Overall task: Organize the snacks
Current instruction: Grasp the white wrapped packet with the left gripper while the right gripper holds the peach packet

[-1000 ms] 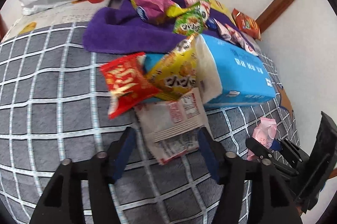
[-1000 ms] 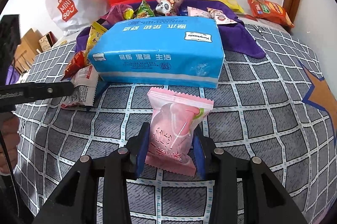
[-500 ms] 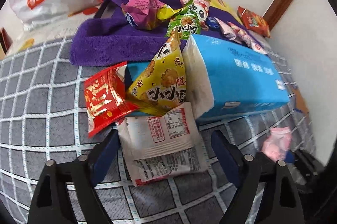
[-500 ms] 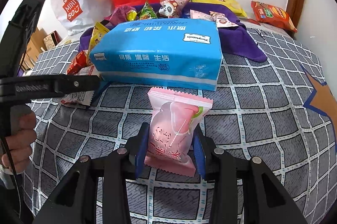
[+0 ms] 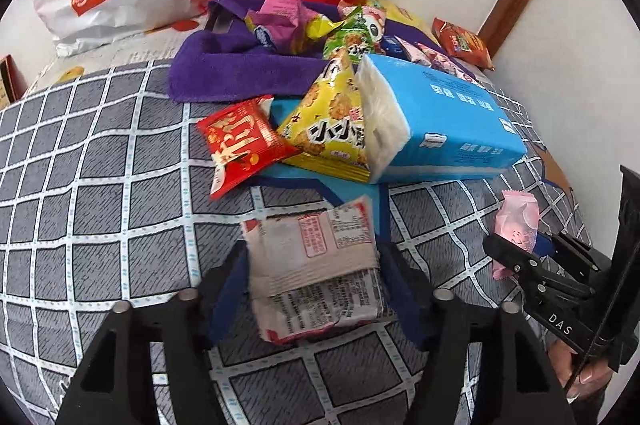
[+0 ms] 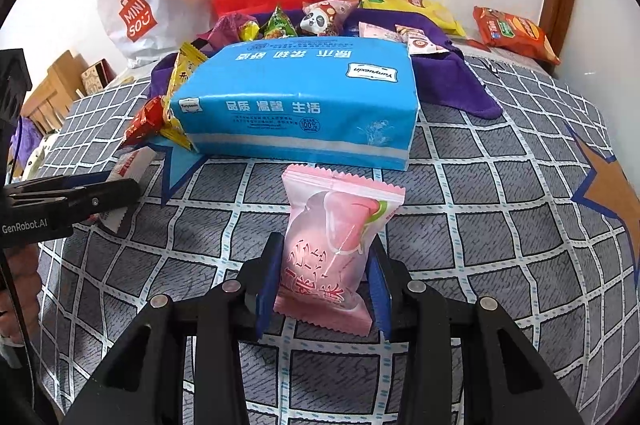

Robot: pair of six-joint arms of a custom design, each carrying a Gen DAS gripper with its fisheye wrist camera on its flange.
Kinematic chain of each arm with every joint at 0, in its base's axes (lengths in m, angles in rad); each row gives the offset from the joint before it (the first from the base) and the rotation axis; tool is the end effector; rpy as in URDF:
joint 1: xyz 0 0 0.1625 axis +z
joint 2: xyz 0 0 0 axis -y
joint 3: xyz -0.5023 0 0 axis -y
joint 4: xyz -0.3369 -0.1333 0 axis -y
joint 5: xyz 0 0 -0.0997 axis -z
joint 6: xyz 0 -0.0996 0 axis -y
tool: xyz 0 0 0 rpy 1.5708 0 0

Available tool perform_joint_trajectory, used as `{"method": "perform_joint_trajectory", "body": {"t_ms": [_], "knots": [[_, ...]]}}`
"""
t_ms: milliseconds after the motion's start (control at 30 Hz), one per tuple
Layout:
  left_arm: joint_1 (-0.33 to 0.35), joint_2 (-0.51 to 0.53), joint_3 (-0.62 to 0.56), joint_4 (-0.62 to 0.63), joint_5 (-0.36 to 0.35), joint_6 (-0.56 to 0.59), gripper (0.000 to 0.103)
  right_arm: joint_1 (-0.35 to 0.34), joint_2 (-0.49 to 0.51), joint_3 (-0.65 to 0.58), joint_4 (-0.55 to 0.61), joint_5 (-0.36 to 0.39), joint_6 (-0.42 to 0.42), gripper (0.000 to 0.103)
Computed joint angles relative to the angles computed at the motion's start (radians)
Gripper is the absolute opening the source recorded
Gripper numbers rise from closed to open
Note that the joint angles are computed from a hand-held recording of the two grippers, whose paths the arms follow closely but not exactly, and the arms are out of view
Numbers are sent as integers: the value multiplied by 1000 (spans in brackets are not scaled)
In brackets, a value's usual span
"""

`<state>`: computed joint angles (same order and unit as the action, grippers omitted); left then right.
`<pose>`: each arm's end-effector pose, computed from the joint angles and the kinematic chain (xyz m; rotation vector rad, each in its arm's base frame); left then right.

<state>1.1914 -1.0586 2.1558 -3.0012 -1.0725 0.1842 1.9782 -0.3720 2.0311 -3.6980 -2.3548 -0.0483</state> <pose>-0.0255 -0.5525 0.2505 0.6243 2.5618 -0.5062 0.2793 -0.4883 -0.0085 0.3057 -2.3458 0.7261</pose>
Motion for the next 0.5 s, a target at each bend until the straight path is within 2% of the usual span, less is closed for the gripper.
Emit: {"method": "perform_joint_trajectory", "body": {"t_ms": [100, 167, 233, 500], "knots": [[-24, 34, 31, -97, 65, 23, 67, 1, 7, 0, -19, -4, -22, 44], [-42, 62, 60, -184, 121, 63, 61, -1, 8, 0, -23, -1, -28, 46], [-55, 83, 85, -260, 159, 90, 60, -2, 8, -1, -24, 0, -32, 46], [-44, 78, 87, -286, 139, 73, 58, 3, 14, -10, -17, -22, -43, 46]]}}
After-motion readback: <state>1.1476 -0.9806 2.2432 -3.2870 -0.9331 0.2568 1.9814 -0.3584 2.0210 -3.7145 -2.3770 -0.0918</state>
